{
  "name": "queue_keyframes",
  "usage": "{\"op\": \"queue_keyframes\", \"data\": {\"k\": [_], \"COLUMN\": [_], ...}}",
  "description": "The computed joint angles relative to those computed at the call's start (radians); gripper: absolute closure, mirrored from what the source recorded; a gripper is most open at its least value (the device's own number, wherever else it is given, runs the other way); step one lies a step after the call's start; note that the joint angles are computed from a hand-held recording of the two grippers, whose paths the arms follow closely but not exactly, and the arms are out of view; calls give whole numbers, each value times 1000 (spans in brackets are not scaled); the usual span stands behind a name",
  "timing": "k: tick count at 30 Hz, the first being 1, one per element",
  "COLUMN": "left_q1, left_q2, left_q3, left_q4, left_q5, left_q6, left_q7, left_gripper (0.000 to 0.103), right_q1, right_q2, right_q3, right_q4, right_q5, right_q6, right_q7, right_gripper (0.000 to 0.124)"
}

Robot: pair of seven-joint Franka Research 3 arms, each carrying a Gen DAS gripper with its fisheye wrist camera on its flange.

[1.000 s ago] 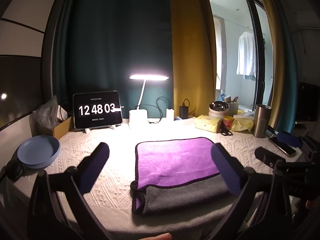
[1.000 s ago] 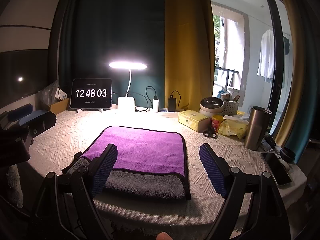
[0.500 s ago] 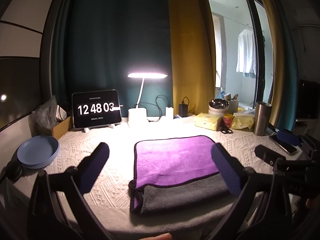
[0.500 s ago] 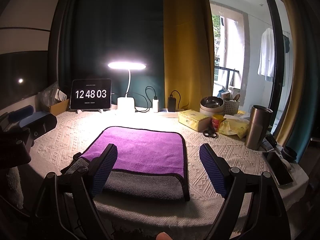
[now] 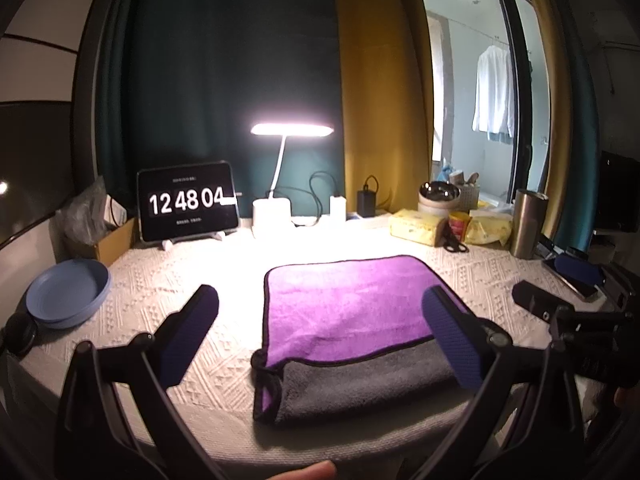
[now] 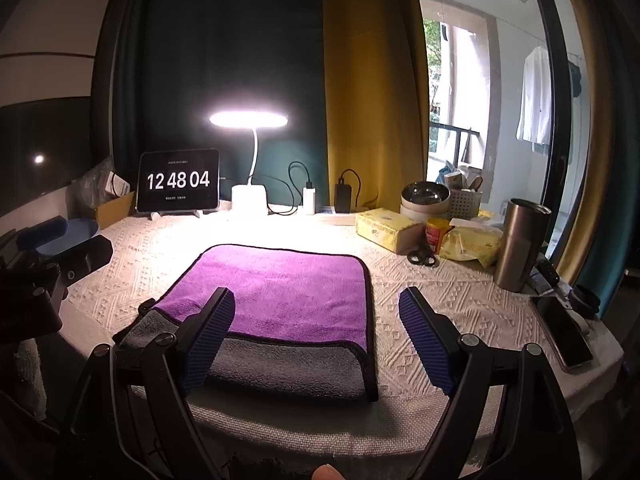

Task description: Fold towel

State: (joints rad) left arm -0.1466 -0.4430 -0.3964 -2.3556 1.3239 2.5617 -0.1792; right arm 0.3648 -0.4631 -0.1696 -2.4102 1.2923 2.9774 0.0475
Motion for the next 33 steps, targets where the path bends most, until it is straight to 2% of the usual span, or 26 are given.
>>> {"op": "queue_keyframes", "data": {"k": [7,12,14,18,20,22,30,33], "left_q1": [-5,-6,-5,-9,-11,-11,-15,-12], "left_q2": [76,138,157,205,221,237,257,261], "left_q3": [36,60,70,88,99,109,134,132], "left_q4": [21,39,40,50,50,49,26,25], "left_q5": [-76,-137,-162,-227,-261,-300,-445,-461], "left_q6": [46,74,91,107,116,120,128,127], "left_q7": [75,126,142,196,221,246,345,365], "left_gripper": [1,2,11,18,27,32,43,46], "right_q1": [-37,-90,-105,-140,-159,-176,-220,-223], "right_q2": [65,135,157,210,236,262,328,334], "right_q3": [0,25,32,45,54,64,92,104], "right_q4": [36,68,78,108,123,138,171,164], "right_q5": [-55,-126,-146,-201,-235,-270,-377,-399], "right_q6": [-62,-110,-118,-146,-165,-177,-221,-204], "right_q7": [56,142,165,224,264,301,394,403], "right_gripper": [37,45,46,52,56,58,72,74]}}
